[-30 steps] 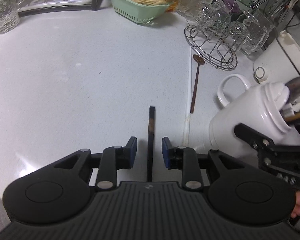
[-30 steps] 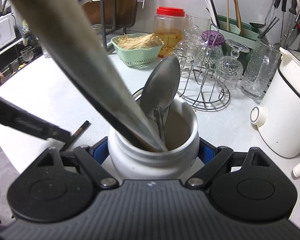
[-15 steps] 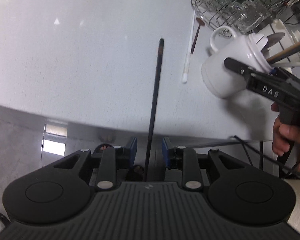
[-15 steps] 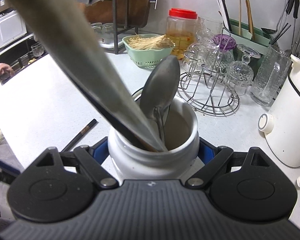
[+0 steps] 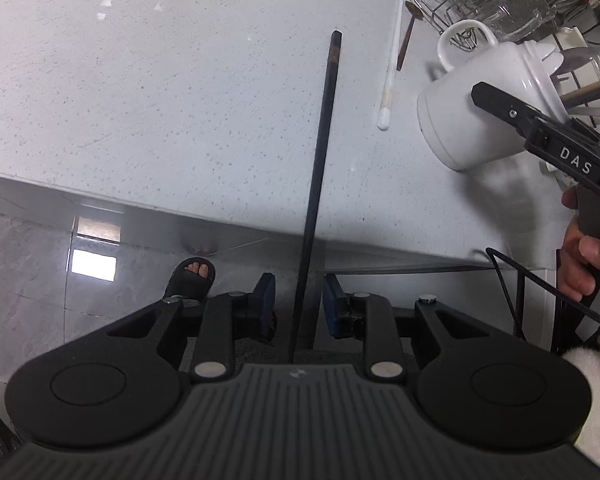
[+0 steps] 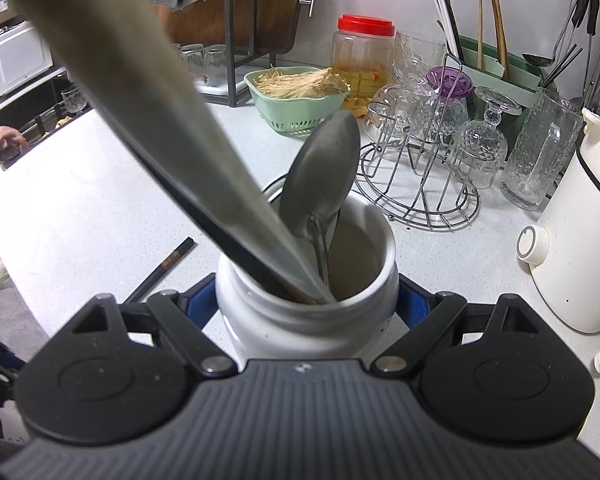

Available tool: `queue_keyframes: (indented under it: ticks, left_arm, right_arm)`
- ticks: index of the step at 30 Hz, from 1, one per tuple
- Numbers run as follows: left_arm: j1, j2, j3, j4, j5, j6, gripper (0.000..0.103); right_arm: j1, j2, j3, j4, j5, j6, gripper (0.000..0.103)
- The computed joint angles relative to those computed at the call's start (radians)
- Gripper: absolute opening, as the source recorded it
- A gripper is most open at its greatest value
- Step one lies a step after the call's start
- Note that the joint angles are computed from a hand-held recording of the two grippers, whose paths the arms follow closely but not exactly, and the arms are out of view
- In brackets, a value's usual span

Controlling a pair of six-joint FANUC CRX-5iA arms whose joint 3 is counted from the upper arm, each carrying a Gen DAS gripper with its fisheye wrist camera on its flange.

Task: Organize utensils

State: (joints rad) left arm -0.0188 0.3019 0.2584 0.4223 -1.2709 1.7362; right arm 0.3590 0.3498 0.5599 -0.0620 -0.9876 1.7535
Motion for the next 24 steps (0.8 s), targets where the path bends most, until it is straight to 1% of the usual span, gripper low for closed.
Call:
queue_keyframes:
  ticks: [1, 2, 3, 4, 5, 8, 11, 16, 21, 24]
  left_arm:
    - [-0.003, 0.008, 0.008, -0.007, 0.000, 0.004, 0.027]
    - [-0.007, 0.015, 0.018, -0.020, -0.006, 0.011, 0.020]
    - [-0.010, 0.021, 0.027, -0.028, -0.012, 0.016, 0.016]
    - [-0.009, 0.023, 0.025, -0.022, -0.011, 0.010, 0.010]
    - [-0.008, 0.025, 0.023, -0.015, -0.009, 0.005, 0.008]
    - [-0.010, 0.017, 0.024, -0.012, 0.004, -0.015, 0.005]
    - [-0.016, 0.014, 0.056, -0.052, -0.002, -0.004, 0.005]
    - [-0.010, -0.003, 0.084, -0.061, 0.003, 0.013, 0.005]
    - [-0.005, 0.004, 0.147, -0.048, 0.006, 0.030, 0.005]
    - [-0.010, 0.025, 0.206, -0.038, -0.001, 0.034, 0.005]
  right_arm:
    - [0.000, 0.001, 0.003, -0.001, -0.004, 0.002, 0.091]
    - [-0.001, 0.002, 0.005, -0.003, -0.007, 0.005, 0.091]
    - [-0.002, 0.001, 0.005, -0.007, -0.008, 0.010, 0.091]
    - [-0.003, -0.001, 0.004, -0.011, -0.008, 0.017, 0.091]
    - [-0.005, -0.002, 0.002, -0.015, -0.006, 0.022, 0.091]
    - [-0.008, -0.003, 0.001, -0.023, -0.003, 0.034, 0.091]
    - [-0.009, -0.009, -0.010, -0.026, 0.008, 0.034, 0.091]
    - [-0.011, -0.016, -0.024, -0.031, 0.024, 0.036, 0.091]
    - [-0.013, -0.027, -0.045, -0.038, 0.048, 0.043, 0.091]
    - [-0.010, -0.036, -0.065, -0.032, 0.070, 0.033, 0.091]
